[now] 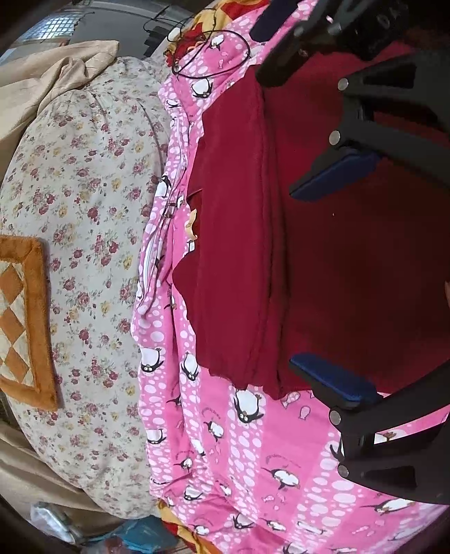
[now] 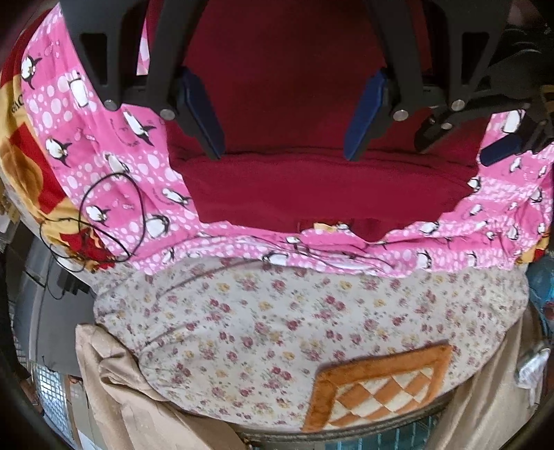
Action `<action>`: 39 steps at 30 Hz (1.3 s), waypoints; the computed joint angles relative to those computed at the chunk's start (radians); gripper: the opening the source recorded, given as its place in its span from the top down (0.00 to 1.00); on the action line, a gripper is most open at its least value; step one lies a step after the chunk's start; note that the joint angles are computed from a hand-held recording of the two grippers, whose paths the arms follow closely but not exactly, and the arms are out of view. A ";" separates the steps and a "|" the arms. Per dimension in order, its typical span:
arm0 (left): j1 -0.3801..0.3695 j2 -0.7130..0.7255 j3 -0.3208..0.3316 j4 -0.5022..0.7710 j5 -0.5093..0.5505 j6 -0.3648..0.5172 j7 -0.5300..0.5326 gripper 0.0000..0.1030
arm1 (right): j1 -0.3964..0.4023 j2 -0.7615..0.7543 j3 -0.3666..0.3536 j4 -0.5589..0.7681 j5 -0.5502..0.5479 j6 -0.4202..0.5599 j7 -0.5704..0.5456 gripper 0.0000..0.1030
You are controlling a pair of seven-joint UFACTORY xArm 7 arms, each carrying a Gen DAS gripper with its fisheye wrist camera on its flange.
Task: Fold small clothes
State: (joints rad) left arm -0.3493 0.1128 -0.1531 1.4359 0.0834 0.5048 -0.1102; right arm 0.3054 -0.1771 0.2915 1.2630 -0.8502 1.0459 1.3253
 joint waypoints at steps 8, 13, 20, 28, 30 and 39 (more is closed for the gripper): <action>0.010 -0.017 -0.001 0.010 -0.029 0.039 0.043 0.25 | -0.004 -0.037 -0.012 -0.026 0.036 0.004 -0.040 0.28; 0.064 -0.148 0.021 -0.094 -0.238 0.055 0.294 0.25 | -0.007 -0.252 -0.071 -0.222 0.176 -0.163 -0.197 0.23; 0.130 -0.304 0.132 -0.254 -0.561 0.389 0.565 0.12 | 0.113 -0.675 -0.118 -0.644 0.472 -0.319 -0.219 0.19; 0.120 -0.517 0.163 -0.516 -0.710 0.579 0.601 0.18 | 0.229 -0.869 -0.051 -0.892 0.803 -0.437 -0.094 0.21; 0.115 -0.530 0.158 -0.534 -0.705 0.571 0.593 0.32 | 0.221 -0.873 -0.041 -0.908 0.835 -0.445 -0.107 0.23; 0.137 -0.484 0.200 -0.505 -0.791 0.623 0.578 0.64 | 0.235 -0.879 -0.058 -0.977 0.976 -0.540 -0.186 0.91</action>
State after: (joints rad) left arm -0.2128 -0.3714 0.0465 0.9310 -0.7076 1.1274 0.4681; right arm 0.5400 -1.0560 0.2337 0.2863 0.1259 0.5064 1.1396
